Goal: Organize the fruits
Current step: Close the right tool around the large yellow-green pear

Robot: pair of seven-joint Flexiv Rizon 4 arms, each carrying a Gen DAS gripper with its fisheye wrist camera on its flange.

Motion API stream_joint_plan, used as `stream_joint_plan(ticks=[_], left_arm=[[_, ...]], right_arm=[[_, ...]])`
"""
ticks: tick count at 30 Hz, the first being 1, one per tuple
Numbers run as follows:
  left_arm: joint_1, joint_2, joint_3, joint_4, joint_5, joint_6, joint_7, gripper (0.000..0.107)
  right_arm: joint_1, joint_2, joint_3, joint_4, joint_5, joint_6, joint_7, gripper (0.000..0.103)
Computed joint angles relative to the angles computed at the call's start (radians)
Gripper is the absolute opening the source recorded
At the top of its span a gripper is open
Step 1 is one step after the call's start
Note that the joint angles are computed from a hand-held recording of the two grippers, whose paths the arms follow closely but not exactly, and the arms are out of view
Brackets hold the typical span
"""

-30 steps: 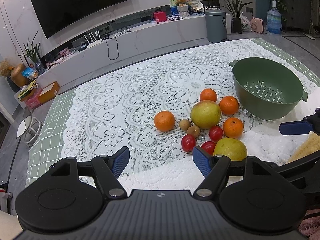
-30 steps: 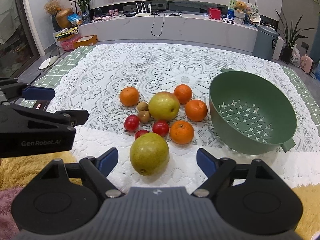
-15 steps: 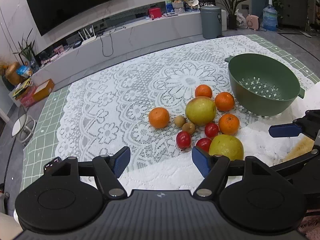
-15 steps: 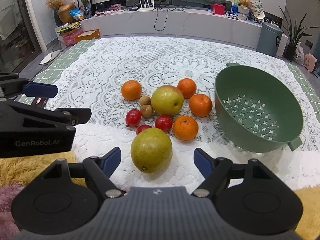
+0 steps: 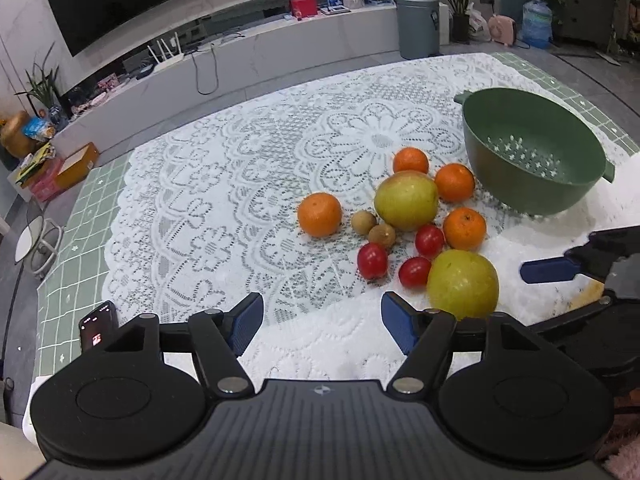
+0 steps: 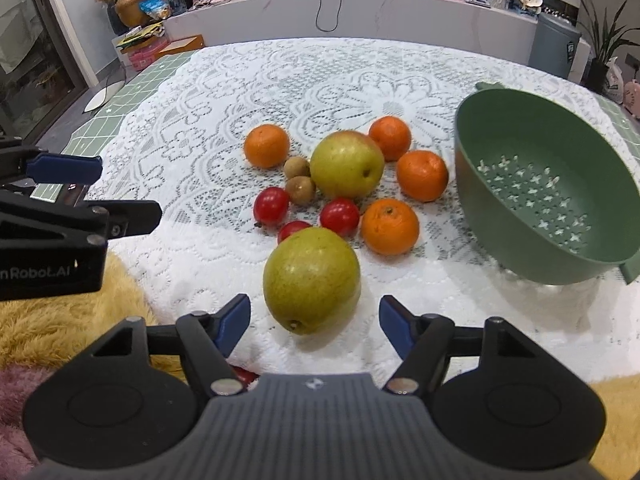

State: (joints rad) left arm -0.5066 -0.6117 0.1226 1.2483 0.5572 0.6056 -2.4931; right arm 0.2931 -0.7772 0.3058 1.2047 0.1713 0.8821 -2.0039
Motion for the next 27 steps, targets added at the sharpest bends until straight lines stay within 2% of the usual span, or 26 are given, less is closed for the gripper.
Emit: stream_joint_plan(ticks=[14,27], left_arm=[[0.038,-0.001,-0.007,0.032,-0.062,0.091,0.013,0.077],[0.085,-0.034,-0.009,0.029,-0.140,0.264,0.077,0.077]], right_arm=[[0.025,-0.087,-0.006,-0.108,-0.003,-0.044,0.020,0.063],[-0.021,-0.055,0.017,-0.106,0.046,-0.058,-0.034,0.062]])
